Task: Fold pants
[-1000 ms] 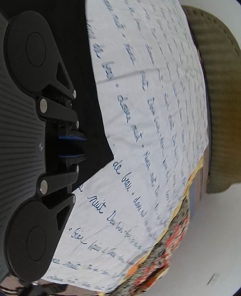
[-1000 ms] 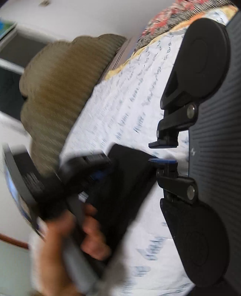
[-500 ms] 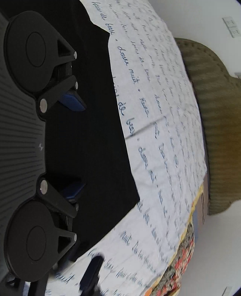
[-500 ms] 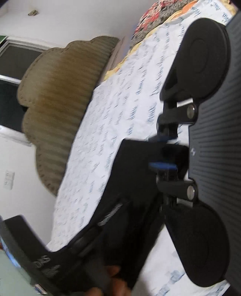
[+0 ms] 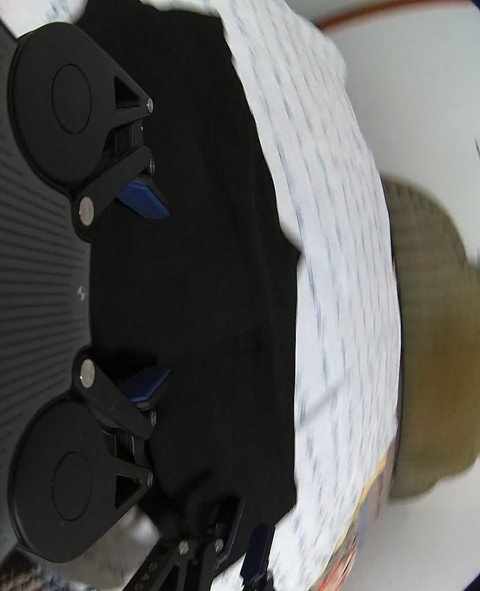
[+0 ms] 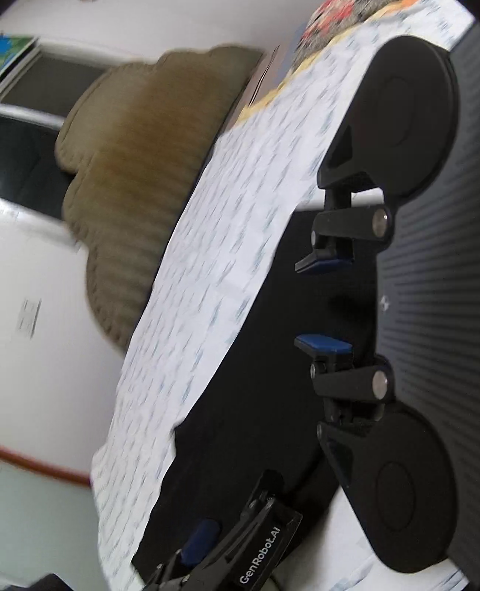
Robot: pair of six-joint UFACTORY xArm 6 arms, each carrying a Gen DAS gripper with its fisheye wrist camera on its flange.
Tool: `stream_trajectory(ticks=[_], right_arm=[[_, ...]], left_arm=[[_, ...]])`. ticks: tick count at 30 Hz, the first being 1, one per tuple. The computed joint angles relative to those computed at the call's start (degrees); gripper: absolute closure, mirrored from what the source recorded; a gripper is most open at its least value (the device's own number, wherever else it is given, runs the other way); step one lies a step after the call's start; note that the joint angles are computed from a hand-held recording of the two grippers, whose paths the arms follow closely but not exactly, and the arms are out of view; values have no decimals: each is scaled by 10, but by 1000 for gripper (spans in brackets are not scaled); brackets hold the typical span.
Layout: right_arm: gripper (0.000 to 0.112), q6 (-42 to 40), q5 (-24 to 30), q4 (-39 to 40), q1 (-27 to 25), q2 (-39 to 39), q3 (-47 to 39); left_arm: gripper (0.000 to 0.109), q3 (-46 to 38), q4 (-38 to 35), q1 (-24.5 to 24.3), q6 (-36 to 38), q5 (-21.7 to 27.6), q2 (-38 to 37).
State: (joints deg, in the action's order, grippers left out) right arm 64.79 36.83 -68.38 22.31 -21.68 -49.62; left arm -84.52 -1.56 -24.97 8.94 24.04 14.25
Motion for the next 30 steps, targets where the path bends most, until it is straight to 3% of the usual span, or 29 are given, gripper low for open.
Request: stream_trajectory(ticks=[2,10,13,15,18,21,24,26,28,30], right_arm=[[80,-9,-13,-6,8,40,-33],[76,-108,-71,33,25,183,-174],[78,-159,-111,67,12,244,-249],[90,-217,-134,128,-1,295,-307],[92,-316,-114,221,-7,392,-420],[92,-438,-42,339,-9,510,-571],[89,-421,-10,332,-20,575,-658],[90,-384,2,347,-25,578,-679],[90,-341,-38,323,-26,531,-620],[90,-350,-71,347,-22,495,-575]], left_arm=[[21,6,48,27,-48,1,-6],[18,-2,0,113,-104,-6,-8],[18,-17,-5,123,-114,10,6],[17,2,12,122,-109,-9,-1],[16,36,106,119,-130,-39,-14],[16,62,153,119,-150,-70,-25],[15,62,99,121,-108,-66,-27],[15,63,39,123,-67,-64,-31],[15,60,-13,125,-37,-63,-32],[15,44,-46,127,-22,-50,-24]])
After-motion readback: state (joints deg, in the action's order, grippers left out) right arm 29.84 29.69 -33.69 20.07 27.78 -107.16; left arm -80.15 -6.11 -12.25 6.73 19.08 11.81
